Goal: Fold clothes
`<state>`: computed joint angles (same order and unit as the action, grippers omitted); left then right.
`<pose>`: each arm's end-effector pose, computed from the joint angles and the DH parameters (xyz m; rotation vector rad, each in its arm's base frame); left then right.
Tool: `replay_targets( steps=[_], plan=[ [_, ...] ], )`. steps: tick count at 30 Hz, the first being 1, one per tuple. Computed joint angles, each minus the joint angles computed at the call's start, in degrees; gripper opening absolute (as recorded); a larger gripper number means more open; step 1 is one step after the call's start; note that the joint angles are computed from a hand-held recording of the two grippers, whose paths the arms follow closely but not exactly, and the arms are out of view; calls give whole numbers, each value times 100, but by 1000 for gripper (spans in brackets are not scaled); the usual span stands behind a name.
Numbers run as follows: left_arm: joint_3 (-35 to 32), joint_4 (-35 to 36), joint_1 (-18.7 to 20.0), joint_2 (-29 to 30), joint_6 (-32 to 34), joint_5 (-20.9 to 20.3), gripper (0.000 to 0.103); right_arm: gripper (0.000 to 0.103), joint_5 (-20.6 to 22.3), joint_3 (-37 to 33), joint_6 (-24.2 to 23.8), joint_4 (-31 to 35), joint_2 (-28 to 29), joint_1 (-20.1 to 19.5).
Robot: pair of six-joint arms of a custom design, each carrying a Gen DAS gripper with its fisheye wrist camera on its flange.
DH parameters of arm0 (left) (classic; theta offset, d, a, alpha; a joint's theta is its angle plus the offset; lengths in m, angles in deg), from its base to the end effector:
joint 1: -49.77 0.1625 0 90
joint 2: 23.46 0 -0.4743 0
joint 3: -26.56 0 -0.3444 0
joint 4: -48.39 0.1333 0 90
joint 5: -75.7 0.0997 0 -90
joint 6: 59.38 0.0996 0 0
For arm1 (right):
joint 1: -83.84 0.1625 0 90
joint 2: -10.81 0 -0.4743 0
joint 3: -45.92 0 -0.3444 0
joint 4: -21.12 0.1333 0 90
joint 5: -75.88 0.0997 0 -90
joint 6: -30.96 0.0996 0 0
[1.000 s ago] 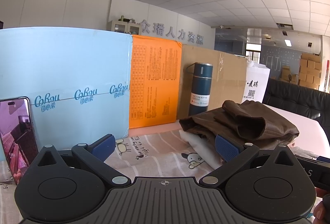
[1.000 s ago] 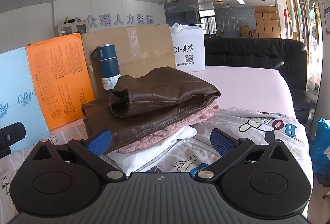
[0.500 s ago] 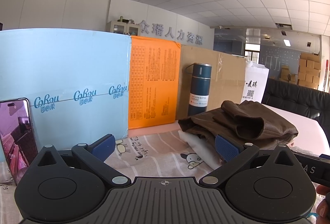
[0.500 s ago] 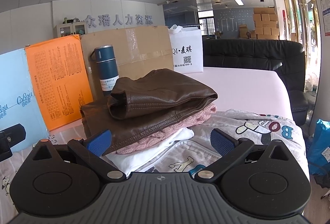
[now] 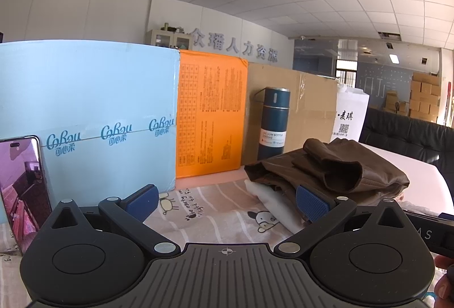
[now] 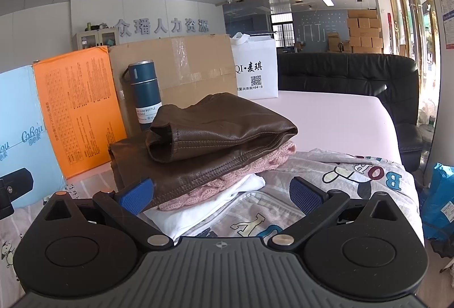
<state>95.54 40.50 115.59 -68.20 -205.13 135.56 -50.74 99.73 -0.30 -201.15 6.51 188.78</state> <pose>-0.1218 -0.7187 0.2350 0.6541 2.0353 -1.5136 0.2747 -0.7428 0.0250 0.2322 -1.9340 1.5430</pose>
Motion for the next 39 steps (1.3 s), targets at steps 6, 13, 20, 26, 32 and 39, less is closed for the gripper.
replay_targets(
  steps=[6, 13, 20, 26, 32, 39],
  plan=[
    [14, -11, 2, -7, 0, 7, 103, 103, -11, -25, -6, 17, 10, 2],
    [-4, -2, 2, 3, 0, 4, 103, 103, -16, 11, -3, 2, -4, 6],
    [-4, 4, 3, 5, 9, 9, 103, 103, -43, 56, 30, -33, -30, 9],
    [4, -2, 2, -6, -3, 11, 103, 103, -63, 61, 35, -40, -34, 15],
    [0, -4, -1, 3, -4, 1, 103, 103, -57, 71, 21, -55, -33, 13],
    [-17, 25, -1, 6, -10, -5, 103, 103, -90, 72, 39, -49, -34, 14]
  ],
)
